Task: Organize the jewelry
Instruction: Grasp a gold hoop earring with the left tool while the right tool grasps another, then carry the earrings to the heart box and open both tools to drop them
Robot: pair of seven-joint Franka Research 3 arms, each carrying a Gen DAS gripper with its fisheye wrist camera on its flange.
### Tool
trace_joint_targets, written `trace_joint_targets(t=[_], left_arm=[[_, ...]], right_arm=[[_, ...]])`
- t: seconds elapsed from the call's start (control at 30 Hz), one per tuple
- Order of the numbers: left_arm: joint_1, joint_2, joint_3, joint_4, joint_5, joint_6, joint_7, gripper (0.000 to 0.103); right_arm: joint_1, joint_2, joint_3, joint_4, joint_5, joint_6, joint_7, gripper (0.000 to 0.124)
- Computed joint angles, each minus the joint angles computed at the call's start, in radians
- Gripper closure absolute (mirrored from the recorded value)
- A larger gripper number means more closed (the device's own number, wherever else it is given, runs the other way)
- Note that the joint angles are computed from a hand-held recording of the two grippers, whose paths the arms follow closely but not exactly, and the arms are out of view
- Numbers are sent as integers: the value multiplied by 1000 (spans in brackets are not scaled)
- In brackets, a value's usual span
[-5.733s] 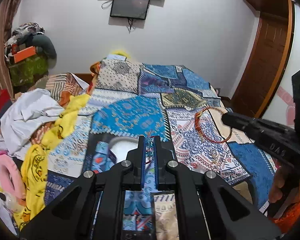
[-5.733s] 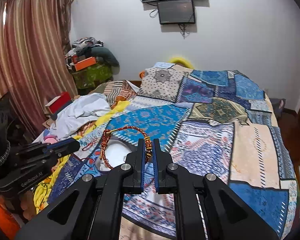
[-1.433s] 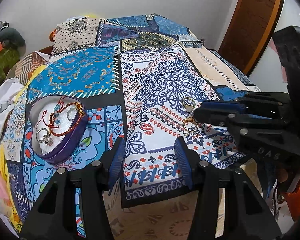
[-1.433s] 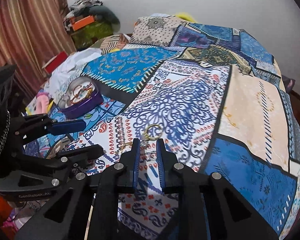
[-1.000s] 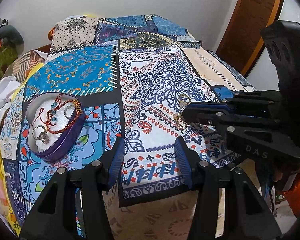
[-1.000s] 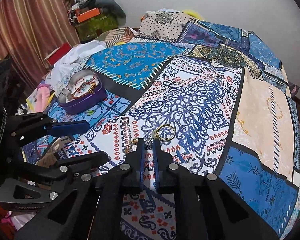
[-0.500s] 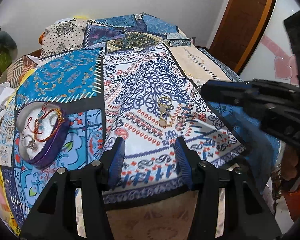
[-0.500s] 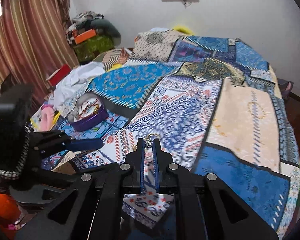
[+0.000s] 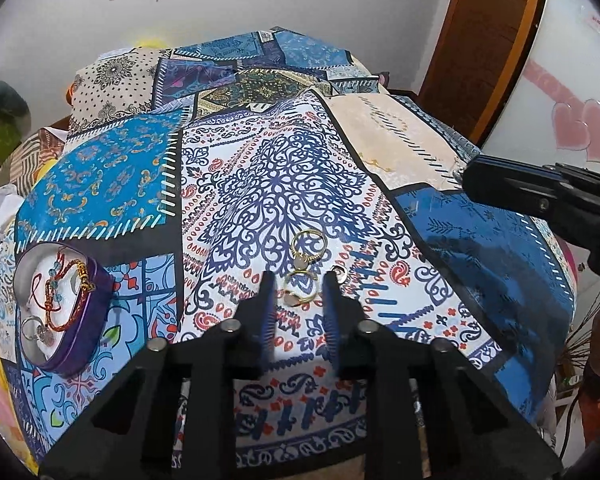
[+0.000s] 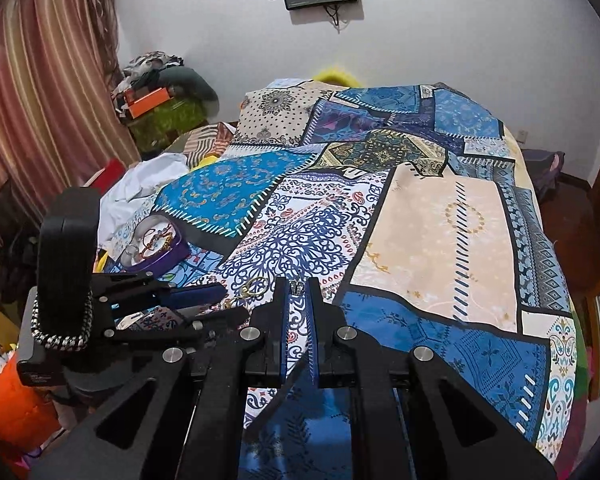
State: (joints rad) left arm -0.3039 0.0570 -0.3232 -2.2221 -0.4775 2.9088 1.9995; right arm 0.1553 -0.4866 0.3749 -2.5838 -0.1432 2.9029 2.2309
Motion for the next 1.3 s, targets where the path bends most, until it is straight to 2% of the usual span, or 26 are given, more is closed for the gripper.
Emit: trace_joint_targets(t=[0.23, 0.47, 0.73, 1.07, 1.3], left_arm=[[3, -7, -4, -6, -39, 10, 34, 86], [-7, -56, 25, -37, -108, 19, 72, 86], [-46, -129, 98, -66, -265, 51, 194, 86], [-99, -204, 206, -84, -430, 97, 348, 86], [-110, -239, 269, -85, -519, 114, 444, 86]], right_arm=[[11, 3, -6, -3, 13, 10, -1, 117], [-5, 13, 19, 26, -9, 8, 10, 117], [-39, 44, 67, 99, -81, -5, 51, 117], [-67, 115, 121, 233, -247, -34, 153, 117], [-36, 209, 120, 337, -392, -48, 244, 117]])
